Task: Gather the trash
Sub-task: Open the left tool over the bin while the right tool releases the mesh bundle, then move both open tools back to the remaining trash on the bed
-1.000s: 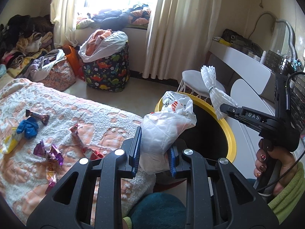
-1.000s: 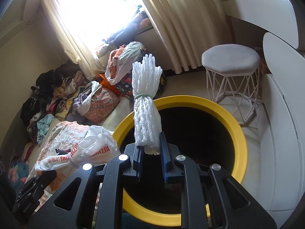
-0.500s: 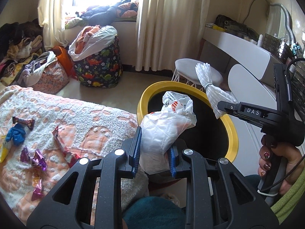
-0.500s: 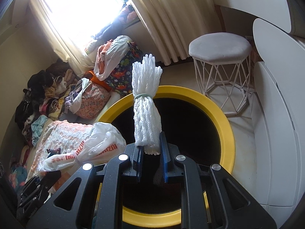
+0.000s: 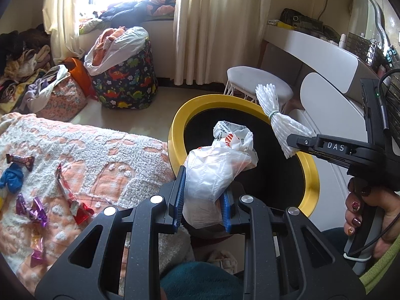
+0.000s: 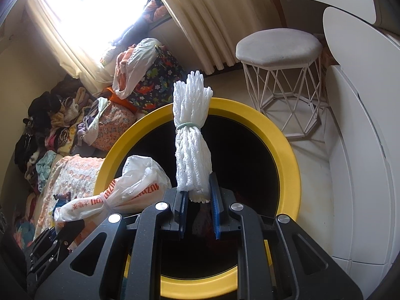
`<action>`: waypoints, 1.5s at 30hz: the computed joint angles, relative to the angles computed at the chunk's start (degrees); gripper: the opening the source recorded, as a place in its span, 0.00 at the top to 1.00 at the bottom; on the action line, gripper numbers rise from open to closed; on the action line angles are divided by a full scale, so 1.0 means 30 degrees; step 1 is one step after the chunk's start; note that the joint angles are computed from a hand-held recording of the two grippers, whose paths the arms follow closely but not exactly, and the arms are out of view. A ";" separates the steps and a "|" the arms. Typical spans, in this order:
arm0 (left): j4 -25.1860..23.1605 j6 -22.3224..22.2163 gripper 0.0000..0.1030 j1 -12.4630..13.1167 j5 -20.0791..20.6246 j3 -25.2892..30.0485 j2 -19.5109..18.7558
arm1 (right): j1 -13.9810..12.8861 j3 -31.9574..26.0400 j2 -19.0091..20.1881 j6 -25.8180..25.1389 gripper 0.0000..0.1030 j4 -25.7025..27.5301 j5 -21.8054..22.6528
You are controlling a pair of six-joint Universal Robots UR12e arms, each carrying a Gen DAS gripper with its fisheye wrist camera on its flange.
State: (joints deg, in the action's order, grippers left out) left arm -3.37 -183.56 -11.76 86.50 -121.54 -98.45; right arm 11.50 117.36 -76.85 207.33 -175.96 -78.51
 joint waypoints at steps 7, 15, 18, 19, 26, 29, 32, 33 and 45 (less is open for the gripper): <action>0.0129 -0.0147 0.82 -0.0029 0.0018 0.0227 -0.0223 | -0.0028 0.0009 -0.0003 0.0281 0.83 0.0295 -0.0098; 0.0247 -0.0184 0.79 -0.0067 -0.0033 0.0455 -0.0366 | -0.0082 0.0083 0.0002 0.0575 0.79 0.0110 -0.0169; 0.0391 -0.0198 0.70 -0.0023 -0.0134 0.0486 -0.0381 | -0.0127 0.0106 0.0022 0.0686 0.68 -0.0024 -0.0138; 0.0482 -0.0285 0.62 0.0023 -0.0273 0.0447 -0.0352 | -0.0144 0.0130 0.0010 0.0704 0.64 -0.0075 -0.0138; 0.1823 -0.0890 0.21 0.0196 -0.0168 -0.0105 0.0017 | 0.0032 0.0061 -0.0012 0.0222 0.58 -0.0478 -0.0311; 0.2224 -0.1105 0.12 0.0318 -0.0079 -0.0301 0.0219 | 0.0195 0.0011 -0.0028 -0.0123 0.55 -0.0813 -0.0444; 0.2478 -0.1471 0.11 0.0445 0.0101 -0.0511 0.0443 | 0.0307 -0.0028 -0.0025 -0.0335 0.49 -0.1110 -0.0369; 0.2522 -0.1633 0.11 0.0530 0.0110 -0.0591 0.0537 | 0.0360 -0.0049 -0.0020 -0.0388 0.47 -0.1182 -0.0383; 0.2925 -0.2532 0.11 0.1495 0.1228 -0.1742 0.1679 | 0.1089 -0.0430 0.0072 -0.0803 0.41 -0.1990 -0.0041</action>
